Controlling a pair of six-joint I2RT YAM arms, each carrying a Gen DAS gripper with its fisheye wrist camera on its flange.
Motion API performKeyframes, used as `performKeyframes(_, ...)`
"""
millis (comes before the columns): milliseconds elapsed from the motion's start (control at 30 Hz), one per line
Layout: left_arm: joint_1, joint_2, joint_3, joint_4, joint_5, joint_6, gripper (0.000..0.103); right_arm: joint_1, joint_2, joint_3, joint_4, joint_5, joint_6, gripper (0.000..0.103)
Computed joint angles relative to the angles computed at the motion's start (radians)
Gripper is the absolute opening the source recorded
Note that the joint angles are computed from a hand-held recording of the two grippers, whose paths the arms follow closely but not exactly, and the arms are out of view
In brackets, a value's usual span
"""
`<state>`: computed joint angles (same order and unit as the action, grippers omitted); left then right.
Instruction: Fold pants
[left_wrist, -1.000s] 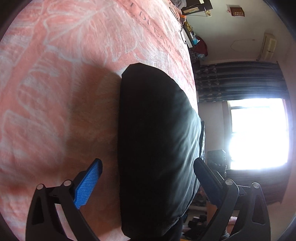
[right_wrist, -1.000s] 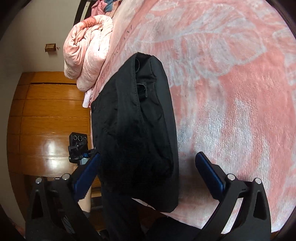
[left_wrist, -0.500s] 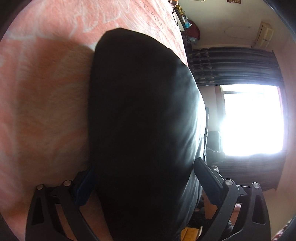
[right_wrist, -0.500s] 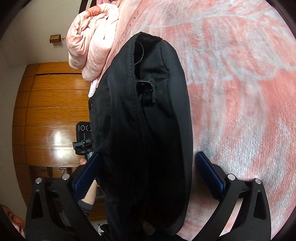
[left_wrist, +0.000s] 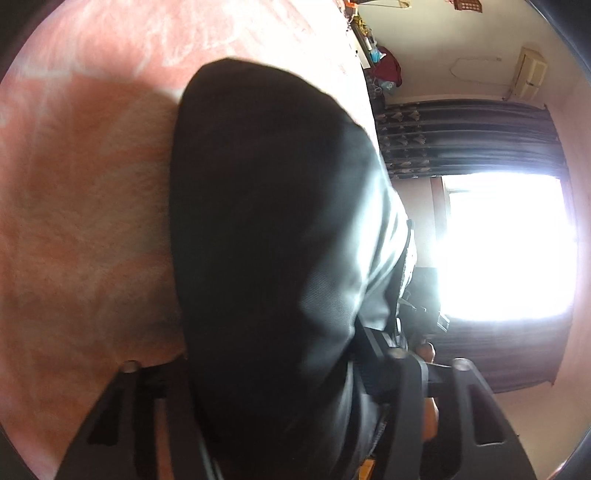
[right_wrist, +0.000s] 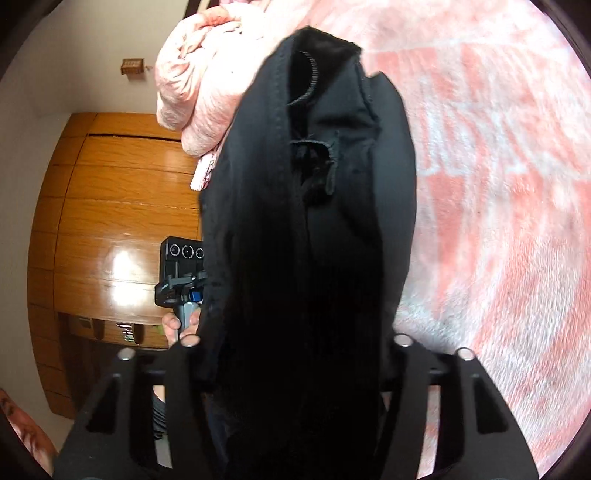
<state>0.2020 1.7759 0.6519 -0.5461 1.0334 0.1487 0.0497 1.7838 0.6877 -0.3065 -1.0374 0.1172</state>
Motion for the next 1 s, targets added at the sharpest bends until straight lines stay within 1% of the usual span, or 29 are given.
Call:
performKeyframes(33,0.004,-0.010,0.005,-0.018,-0.005,0.008,0.042,0.007,-0.025,-0.002,-0.004,0.005,0.009,0.048)
performKeyframes(100,-0.004,-0.032,0.019,-0.035,-0.009,-0.007,0.036,0.022,-0.057,-0.001,-0.002,0.009,0.035,0.046)
performKeyframes(200,0.005,-0.084,0.051,-0.099,-0.012,0.011,0.033,0.053,-0.119,0.022,-0.023,0.024,0.073,0.044)
performKeyframes(300,0.044,-0.119,0.121,-0.216,-0.016,0.074,0.033,0.100,-0.147,0.082,-0.040,0.045,0.113,0.044)
performKeyframes(400,0.098,-0.099,0.247,-0.338,-0.033,0.136,0.033,0.164,-0.116,0.198,-0.039,0.077,0.174,0.044)
performKeyframes(500,0.161,-0.020,0.426,-0.442,-0.057,0.177,0.033,0.236,0.002,0.392,-0.048,0.117,0.225,0.044)
performKeyframes(600,0.209,0.087,0.585,-0.509,-0.088,0.194,0.033,0.287,0.156,0.608,-0.092,0.151,0.245,0.044)
performKeyframes(667,0.240,0.182,0.713,-0.554,-0.115,0.206,0.033,0.326,0.283,0.777,-0.125,0.171,0.266,0.044)
performKeyframes(700,0.256,0.252,0.803,-0.590,-0.130,0.214,0.033,0.341,0.334,0.840,-0.135,0.177,0.273,0.044)
performKeyframes(733,0.269,0.294,0.853,-0.615,-0.139,0.223,0.033,0.357,0.400,0.927,-0.154,0.184,0.288,0.044)
performKeyframes(800,0.288,0.386,0.963,-0.650,-0.160,0.216,0.033,0.386,0.546,1.120,-0.204,0.197,0.312,0.044)
performKeyframes(900,0.324,0.551,1.145,-0.708,-0.186,0.199,0.033,0.417,0.723,1.359,-0.270,0.199,0.349,0.044)
performKeyframes(967,0.386,0.636,1.219,-0.775,-0.212,0.264,0.033,0.433,0.865,1.551,-0.341,0.202,0.366,0.044)
performKeyframes(1000,0.395,0.664,1.227,-0.778,-0.207,0.270,0.034,0.435,0.912,1.611,-0.356,0.200,0.377,0.046)
